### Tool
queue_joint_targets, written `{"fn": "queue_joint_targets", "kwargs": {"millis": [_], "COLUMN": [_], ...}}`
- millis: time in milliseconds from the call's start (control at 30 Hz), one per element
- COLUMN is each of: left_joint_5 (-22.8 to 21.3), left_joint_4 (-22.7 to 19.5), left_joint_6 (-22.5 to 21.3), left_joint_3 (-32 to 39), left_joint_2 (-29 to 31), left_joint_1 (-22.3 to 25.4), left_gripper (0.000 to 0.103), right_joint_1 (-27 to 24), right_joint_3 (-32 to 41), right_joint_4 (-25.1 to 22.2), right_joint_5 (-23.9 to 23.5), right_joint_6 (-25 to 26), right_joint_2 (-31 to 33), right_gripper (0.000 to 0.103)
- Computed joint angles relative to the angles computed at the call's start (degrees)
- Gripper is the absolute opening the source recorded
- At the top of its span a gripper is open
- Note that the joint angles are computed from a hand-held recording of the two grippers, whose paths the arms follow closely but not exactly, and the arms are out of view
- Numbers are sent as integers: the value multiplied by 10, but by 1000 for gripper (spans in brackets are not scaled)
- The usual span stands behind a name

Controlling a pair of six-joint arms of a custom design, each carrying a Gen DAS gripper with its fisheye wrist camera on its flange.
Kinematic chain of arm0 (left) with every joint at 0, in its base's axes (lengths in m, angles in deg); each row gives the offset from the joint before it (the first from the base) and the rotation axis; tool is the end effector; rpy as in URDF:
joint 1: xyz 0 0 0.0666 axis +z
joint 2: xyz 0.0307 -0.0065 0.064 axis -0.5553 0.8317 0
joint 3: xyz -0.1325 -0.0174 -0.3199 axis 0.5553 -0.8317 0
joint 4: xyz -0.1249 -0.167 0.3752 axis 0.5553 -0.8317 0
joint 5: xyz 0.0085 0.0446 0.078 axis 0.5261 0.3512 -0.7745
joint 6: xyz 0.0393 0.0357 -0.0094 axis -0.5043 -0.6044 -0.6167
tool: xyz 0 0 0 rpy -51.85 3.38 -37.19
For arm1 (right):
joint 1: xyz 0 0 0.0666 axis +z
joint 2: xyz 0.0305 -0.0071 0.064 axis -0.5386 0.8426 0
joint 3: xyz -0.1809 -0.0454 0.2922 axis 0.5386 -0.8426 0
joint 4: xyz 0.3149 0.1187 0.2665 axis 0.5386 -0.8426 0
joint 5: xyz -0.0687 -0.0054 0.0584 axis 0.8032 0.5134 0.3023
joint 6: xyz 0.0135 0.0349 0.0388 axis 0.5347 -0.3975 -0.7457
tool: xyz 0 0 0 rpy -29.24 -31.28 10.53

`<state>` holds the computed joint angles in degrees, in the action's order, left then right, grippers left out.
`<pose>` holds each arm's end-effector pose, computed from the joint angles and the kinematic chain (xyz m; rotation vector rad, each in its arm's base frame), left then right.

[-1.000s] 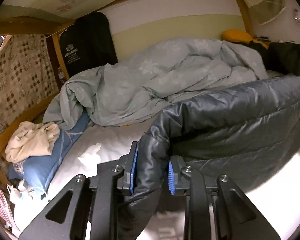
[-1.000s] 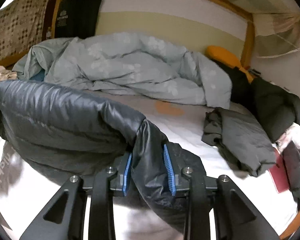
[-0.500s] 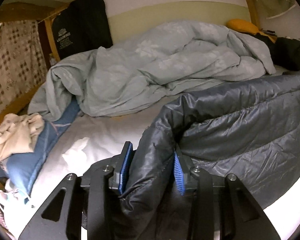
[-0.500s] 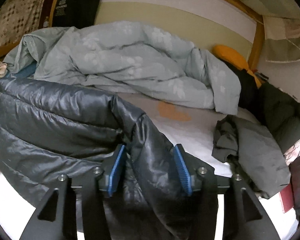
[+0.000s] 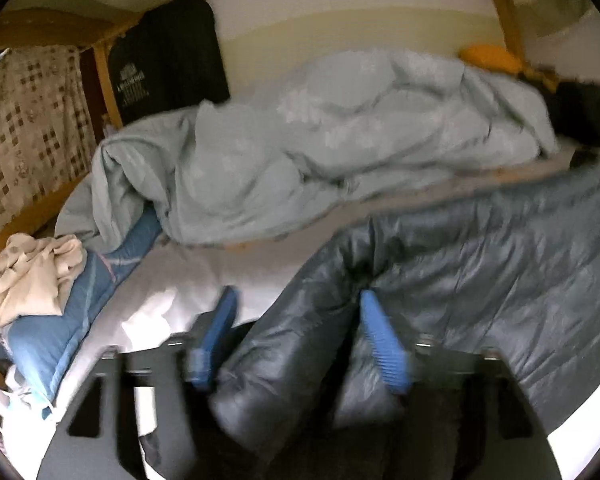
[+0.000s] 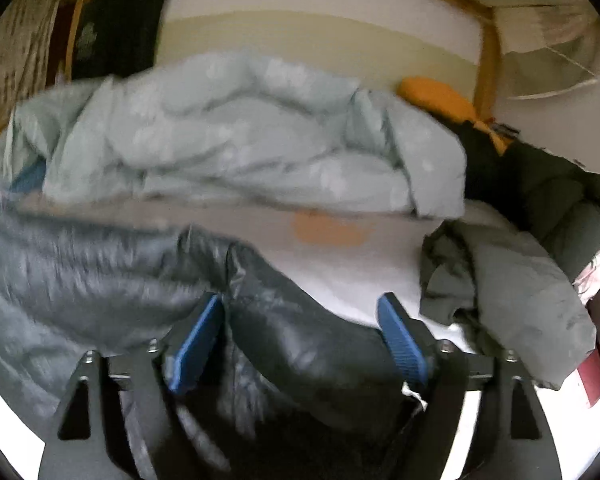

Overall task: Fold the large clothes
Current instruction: 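Lift the jacket edge with both tools and fold it over the rest, then open both tools and release the folded jacket edge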

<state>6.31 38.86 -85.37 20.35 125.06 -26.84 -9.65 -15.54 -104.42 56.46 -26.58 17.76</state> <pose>0.3366 0.0442 0.4582 -0.0173 2.0451 0.3009 0.4256 0.1678 0.4505 -0.1838 2.0610 -0.0574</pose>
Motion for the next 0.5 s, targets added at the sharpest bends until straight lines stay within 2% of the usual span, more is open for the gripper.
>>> {"fn": "queue_joint_targets", "kwargs": {"millis": [67, 133, 233, 333, 433, 500], "left_joint_5": [40, 78, 115, 112, 103, 96], "left_joint_4": [11, 20, 31, 29, 25, 24], "left_joint_6": [22, 37, 49, 52, 45, 39], "left_joint_3": [-3, -4, -7, -10, -13, -18], "left_joint_2": [-19, -35, -52, -62, -64, -63], "left_joint_1": [17, 33, 48, 46, 41, 35], "left_gripper": [79, 80, 94, 99, 102, 102], "right_joint_1": [-4, -10, -16, -15, -6, 1], "right_joint_3": [-15, -21, -31, -34, -39, -39], "right_joint_4": [33, 44, 47, 38, 35, 32], "right_joint_5": [-7, -28, -64, -88, -93, -91], "right_joint_6": [-12, -24, -42, -49, -37, -26], "right_joint_2": [-23, -37, -58, -72, -83, -82], "right_gripper": [86, 87, 89, 92, 92, 99]}}
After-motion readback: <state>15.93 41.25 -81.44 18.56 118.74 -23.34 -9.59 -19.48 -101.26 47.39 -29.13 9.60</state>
